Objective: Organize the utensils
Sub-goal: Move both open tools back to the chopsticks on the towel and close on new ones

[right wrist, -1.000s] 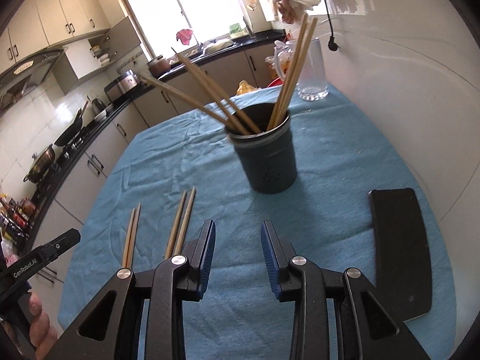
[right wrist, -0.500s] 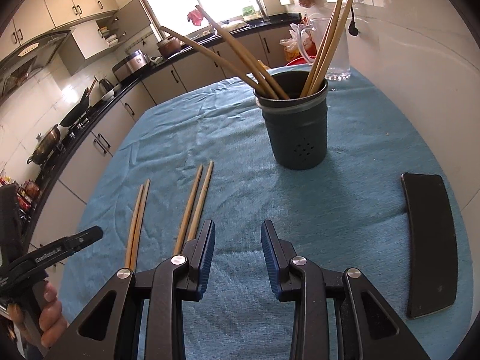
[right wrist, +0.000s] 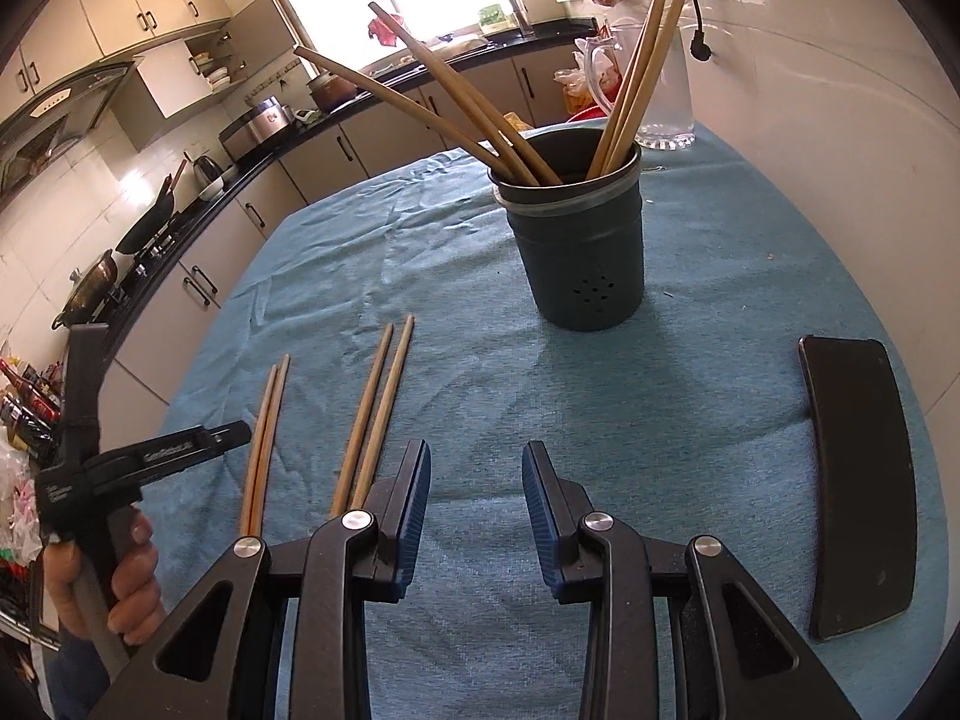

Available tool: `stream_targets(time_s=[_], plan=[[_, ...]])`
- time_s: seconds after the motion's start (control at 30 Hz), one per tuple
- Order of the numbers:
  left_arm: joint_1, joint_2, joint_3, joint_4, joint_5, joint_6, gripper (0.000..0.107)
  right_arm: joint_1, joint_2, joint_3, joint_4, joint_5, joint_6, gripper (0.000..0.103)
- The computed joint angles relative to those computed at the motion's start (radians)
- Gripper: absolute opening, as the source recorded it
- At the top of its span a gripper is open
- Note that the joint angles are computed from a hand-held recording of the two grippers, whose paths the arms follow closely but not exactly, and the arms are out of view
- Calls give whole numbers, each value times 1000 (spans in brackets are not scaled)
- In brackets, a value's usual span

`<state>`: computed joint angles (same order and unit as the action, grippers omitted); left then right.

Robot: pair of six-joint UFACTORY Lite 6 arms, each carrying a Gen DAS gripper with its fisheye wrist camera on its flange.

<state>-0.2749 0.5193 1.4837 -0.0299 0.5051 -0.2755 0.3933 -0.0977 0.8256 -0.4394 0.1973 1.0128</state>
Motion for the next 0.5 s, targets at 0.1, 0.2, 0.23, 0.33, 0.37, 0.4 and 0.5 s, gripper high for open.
stream_targets(time_s=[0.1, 0.2, 0.23, 0.33, 0.37, 0.4, 0.5], plan=[[-6, 39, 50, 18, 13, -8, 38, -6, 10, 7, 26, -2, -29, 34], [-13, 72, 95, 43, 26, -22, 38, -5, 29, 22, 47, 3, -53, 34], [-16, 80, 107, 58, 32, -34, 37, -7, 36, 29, 65, 2, -73, 34], [-28, 90, 120, 136, 44, -102, 27, -2, 70, 60, 75, 8, -87, 34], [-28, 84, 110, 161, 41, -125, 21, -2, 82, 71, 99, 8, -113, 34], [-22, 74, 94, 159, 31, -119, 18, -2, 96, 87, 142, 9, -159, 34], [4, 29, 29, 119, 3, -77, 17, 11, 154, 152, 148, 30, -181, 34]])
